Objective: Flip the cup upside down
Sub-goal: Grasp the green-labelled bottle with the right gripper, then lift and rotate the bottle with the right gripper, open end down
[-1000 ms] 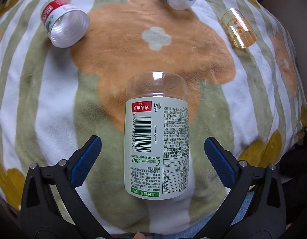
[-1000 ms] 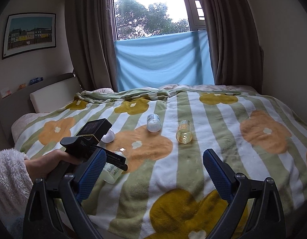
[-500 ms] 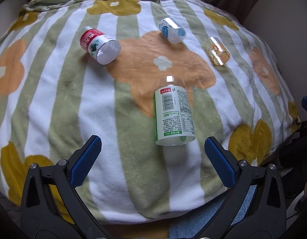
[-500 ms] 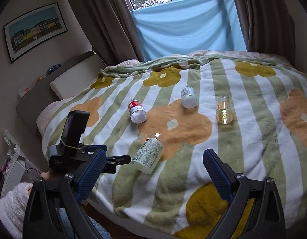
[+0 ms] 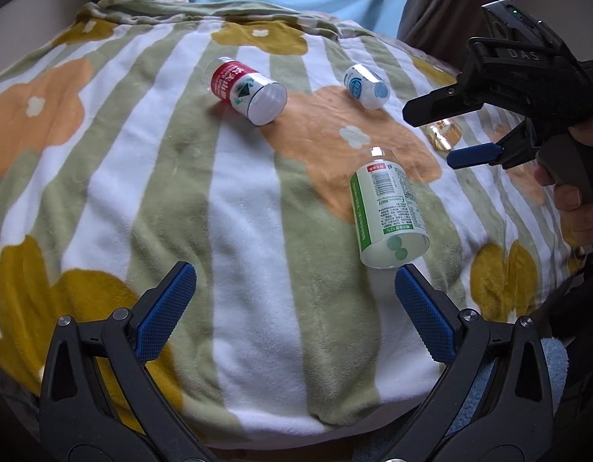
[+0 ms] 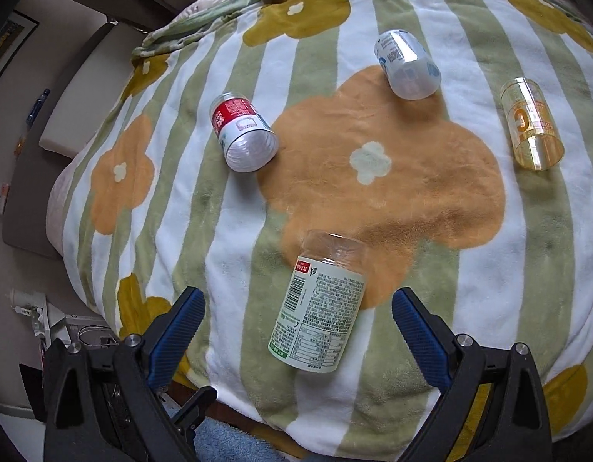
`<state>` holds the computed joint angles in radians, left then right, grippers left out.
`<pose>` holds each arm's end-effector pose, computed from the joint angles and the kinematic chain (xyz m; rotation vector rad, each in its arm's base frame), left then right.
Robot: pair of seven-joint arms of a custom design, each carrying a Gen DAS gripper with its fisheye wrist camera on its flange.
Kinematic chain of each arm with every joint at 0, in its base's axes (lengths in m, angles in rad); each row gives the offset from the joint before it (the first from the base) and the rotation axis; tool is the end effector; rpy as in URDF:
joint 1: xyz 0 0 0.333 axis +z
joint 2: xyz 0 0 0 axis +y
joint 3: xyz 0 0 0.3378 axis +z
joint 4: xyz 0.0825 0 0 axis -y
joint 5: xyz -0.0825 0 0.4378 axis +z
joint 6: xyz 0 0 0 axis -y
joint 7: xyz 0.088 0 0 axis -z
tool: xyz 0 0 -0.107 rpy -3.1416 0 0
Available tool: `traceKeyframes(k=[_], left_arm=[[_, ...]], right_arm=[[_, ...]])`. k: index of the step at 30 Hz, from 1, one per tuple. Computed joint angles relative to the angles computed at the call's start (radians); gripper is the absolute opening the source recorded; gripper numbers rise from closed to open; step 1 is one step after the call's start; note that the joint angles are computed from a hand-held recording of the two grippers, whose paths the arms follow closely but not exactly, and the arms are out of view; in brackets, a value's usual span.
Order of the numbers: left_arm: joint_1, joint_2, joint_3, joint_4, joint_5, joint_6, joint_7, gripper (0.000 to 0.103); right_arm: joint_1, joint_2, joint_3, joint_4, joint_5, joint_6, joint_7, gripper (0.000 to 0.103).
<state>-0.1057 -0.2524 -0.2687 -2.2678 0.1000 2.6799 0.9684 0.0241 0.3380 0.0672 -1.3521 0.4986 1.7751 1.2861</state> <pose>0.5200 -0.2169 0.5312 -2.0384 1.7729 -0.8179 0.7262 0.1002 0.5669 -2.1392 1.5955 0.3576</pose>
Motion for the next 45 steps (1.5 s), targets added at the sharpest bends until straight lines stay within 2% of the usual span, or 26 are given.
traceKeyframes(k=[5, 9, 13, 21, 22, 28, 31, 33, 40, 45], left_arm=[[-0.010, 0.006, 0.018, -0.035, -0.043, 0.055, 0.030, 0.103], [0.025, 0.003, -0.009, -0.042, 0.024, 0.058, -0.012, 0.103], [-0.024, 0.019, 0.042, -0.046, -0.106, 0.071, 0.085, 0.103], [-0.027, 0.042, 0.046, -0.032, -0.162, 0.062, 0.125, 0.103], [-0.028, 0.044, 0.047, -0.032, -0.169, 0.061, 0.131, 0.103], [-0.023, 0.052, 0.040, -0.027, -0.161, 0.049, 0.125, 0.103], [-0.039, 0.055, 0.053, -0.031, -0.209, 0.054, 0.157, 0.103], [-0.049, 0.057, 0.061, -0.033, -0.249, 0.058, 0.180, 0.103], [-0.032, 0.060, 0.044, -0.032, -0.211, 0.055, 0.151, 0.103], [-0.033, 0.065, 0.048, -0.030, -0.210, 0.054, 0.152, 0.103]], right_arm=[[0.030, 0.156, 0.000, 0.181, -0.093, -0.128, 0.143, 0.097], [0.042, 0.248, 0.005, 0.288, -0.160, -0.200, 0.220, 0.097], [0.033, 0.299, 0.022, 0.344, -0.167, -0.254, 0.241, 0.089], [0.019, 0.322, 0.035, 0.361, -0.151, -0.259, 0.255, 0.067], [0.014, 0.323, 0.038, 0.361, -0.141, -0.260, 0.254, 0.061], [0.002, 0.287, 0.038, 0.322, -0.124, -0.207, 0.231, 0.061], [0.002, 0.218, 0.040, 0.234, -0.119, -0.104, 0.163, 0.061], [-0.016, 0.139, 0.050, 0.114, -0.056, 0.017, 0.098, 0.061], [0.014, -0.124, 0.057, -0.315, 0.124, 0.591, -0.268, 0.060], [0.060, -0.220, 0.049, -0.485, 0.249, 0.834, -0.503, 0.060]])
